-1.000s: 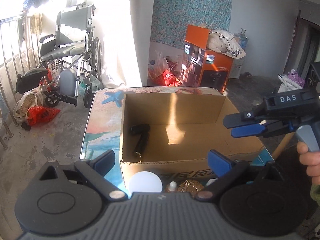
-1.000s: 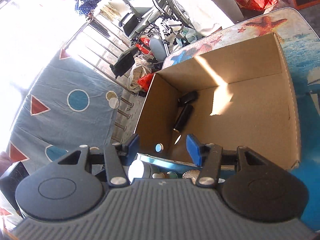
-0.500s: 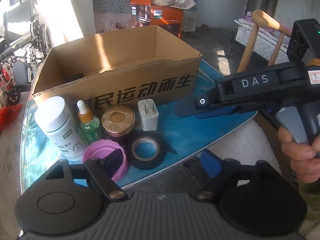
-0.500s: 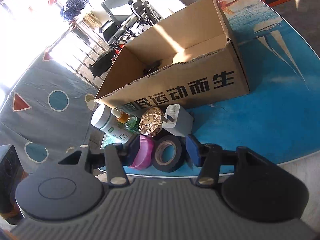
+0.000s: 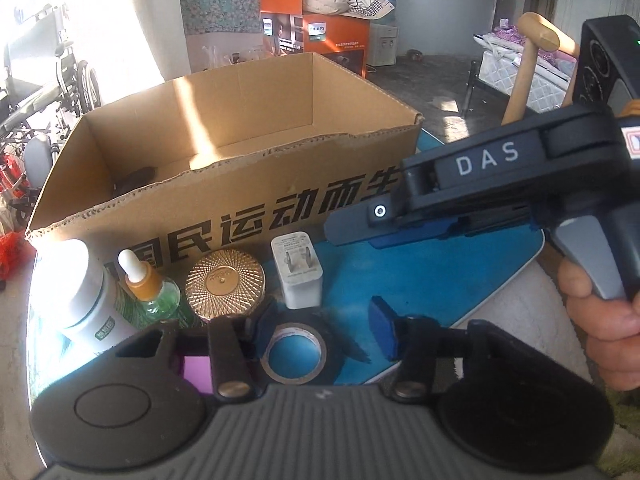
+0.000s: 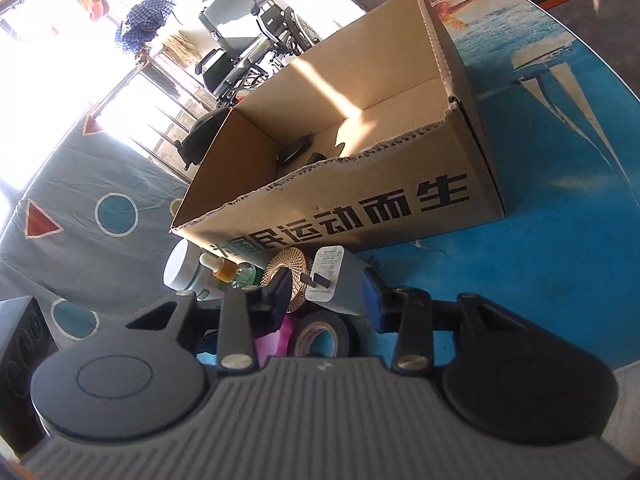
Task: Organize rigid objects
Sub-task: 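Move the right gripper toward the white plug charger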
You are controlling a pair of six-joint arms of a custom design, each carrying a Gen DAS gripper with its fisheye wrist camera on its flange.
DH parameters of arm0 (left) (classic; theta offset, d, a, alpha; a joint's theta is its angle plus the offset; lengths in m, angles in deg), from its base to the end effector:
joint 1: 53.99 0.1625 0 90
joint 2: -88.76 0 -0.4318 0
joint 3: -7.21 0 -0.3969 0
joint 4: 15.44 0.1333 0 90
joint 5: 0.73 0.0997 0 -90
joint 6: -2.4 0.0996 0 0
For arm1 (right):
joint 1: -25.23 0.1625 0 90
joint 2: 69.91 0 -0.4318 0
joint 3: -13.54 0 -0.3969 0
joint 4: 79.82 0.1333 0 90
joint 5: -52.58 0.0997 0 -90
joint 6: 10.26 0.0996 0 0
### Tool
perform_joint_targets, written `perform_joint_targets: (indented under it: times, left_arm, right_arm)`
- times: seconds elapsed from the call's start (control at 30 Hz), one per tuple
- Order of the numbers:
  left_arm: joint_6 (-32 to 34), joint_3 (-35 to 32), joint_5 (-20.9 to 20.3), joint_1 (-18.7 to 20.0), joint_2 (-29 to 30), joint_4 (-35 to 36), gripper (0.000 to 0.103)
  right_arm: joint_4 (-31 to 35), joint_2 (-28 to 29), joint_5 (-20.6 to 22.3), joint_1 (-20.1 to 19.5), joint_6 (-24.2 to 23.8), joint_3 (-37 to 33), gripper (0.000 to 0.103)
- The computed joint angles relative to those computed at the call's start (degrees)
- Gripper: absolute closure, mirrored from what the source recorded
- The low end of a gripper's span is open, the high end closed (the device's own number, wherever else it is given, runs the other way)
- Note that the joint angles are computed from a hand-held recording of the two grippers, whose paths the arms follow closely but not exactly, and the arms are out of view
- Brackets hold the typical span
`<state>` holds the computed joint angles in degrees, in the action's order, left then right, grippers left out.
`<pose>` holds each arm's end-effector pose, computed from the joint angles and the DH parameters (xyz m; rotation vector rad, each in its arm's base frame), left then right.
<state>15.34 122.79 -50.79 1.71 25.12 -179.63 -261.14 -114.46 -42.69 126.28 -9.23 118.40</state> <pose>-0.1513 -0.5718 0.2040 0.8223 2.3180 -0.6393 0.2447 -0.6052 0.0870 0.2234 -2.9856 0.8404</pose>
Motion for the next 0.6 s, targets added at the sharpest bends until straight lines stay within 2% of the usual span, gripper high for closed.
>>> perform_joint_targets:
  times: [0.27,0.6]
  left_arm:
    - [0.03,-3.38,-1.53,1.79,2.13,0.69,0.066]
    - [-0.3,-4.99,-1.64,2.6,3.37,1.39,0.066]
  right_arm:
    - [4.2,2.62,3.77,-1.95,4.22,-4.43,0.071]
    - [7.88,5.06,6.13,-3.2,7.25,-7.43,0.076]
